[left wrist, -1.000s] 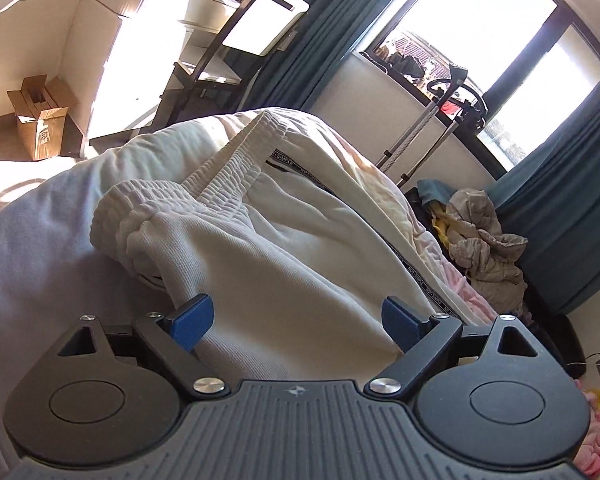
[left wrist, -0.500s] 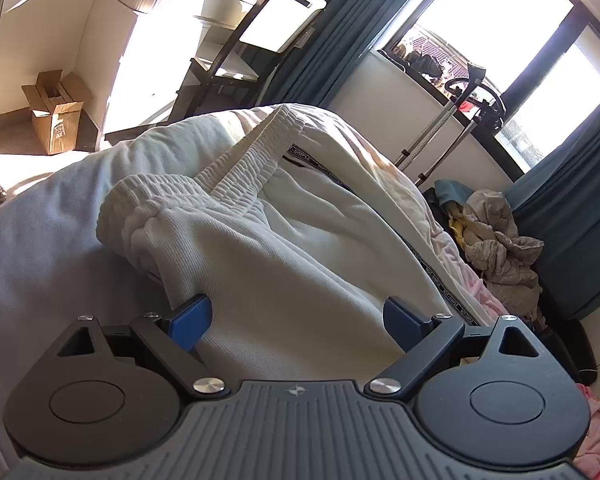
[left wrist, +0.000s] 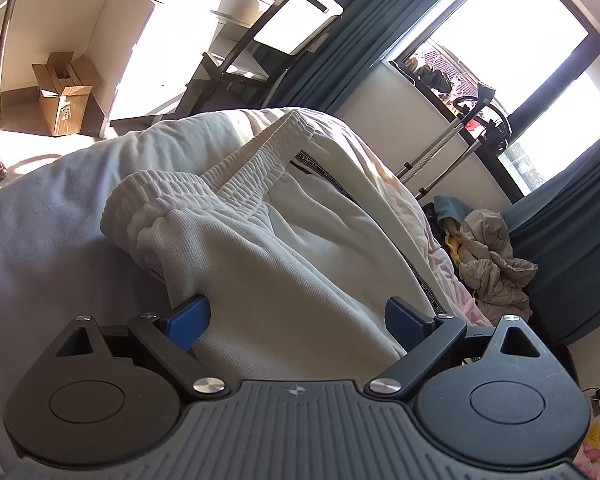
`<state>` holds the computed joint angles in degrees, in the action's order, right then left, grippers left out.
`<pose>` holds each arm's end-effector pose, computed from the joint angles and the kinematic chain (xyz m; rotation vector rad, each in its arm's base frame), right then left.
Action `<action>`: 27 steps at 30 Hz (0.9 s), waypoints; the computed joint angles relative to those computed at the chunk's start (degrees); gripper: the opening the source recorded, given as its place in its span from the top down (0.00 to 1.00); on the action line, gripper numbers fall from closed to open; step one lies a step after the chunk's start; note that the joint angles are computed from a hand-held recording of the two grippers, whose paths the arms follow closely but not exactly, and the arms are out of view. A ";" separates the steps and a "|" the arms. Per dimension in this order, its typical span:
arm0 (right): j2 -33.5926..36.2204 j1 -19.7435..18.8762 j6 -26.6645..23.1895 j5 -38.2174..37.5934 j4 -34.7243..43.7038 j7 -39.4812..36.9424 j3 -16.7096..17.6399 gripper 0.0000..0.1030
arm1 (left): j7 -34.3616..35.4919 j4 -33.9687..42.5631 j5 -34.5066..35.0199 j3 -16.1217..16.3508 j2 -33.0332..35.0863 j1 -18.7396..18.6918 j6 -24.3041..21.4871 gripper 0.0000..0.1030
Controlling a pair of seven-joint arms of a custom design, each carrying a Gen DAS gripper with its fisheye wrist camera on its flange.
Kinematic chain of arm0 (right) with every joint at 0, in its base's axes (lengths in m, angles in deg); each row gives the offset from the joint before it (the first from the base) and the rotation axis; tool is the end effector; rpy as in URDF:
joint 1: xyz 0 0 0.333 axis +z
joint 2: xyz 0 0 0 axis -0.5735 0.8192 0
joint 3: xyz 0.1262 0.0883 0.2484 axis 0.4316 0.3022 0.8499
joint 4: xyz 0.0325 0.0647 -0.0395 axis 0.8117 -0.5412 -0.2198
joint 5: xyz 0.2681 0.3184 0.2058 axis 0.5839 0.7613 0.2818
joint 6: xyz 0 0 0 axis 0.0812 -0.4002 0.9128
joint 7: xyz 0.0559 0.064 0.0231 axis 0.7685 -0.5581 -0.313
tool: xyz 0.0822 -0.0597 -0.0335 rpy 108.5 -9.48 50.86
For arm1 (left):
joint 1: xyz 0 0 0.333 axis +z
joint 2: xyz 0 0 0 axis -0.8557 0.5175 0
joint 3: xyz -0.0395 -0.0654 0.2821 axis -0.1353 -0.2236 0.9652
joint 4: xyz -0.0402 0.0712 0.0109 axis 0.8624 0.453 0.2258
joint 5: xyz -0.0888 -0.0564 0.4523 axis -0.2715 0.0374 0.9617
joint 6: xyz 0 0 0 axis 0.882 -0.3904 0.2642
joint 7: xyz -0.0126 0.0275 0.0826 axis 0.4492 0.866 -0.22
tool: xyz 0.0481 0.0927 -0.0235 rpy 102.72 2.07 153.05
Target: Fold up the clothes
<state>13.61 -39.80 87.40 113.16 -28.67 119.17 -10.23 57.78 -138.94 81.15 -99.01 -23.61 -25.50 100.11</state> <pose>0.8421 0.0406 0.3504 -0.7347 1.9875 -0.1047 0.4742 -0.0641 0.4015 -2.3590 0.4314 -1.0475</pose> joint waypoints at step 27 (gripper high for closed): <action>-6.38 -2.12 -7.43 7.57 -5.83 -9.11 -0.19 0.62 | 1.54 -5.94 -16.35 -6.80 -5.25 5.24 10.00 0.07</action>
<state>7.23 -41.92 79.96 120.73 -34.50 110.06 -10.41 59.33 -144.88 64.80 -105.80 -28.86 -20.26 110.11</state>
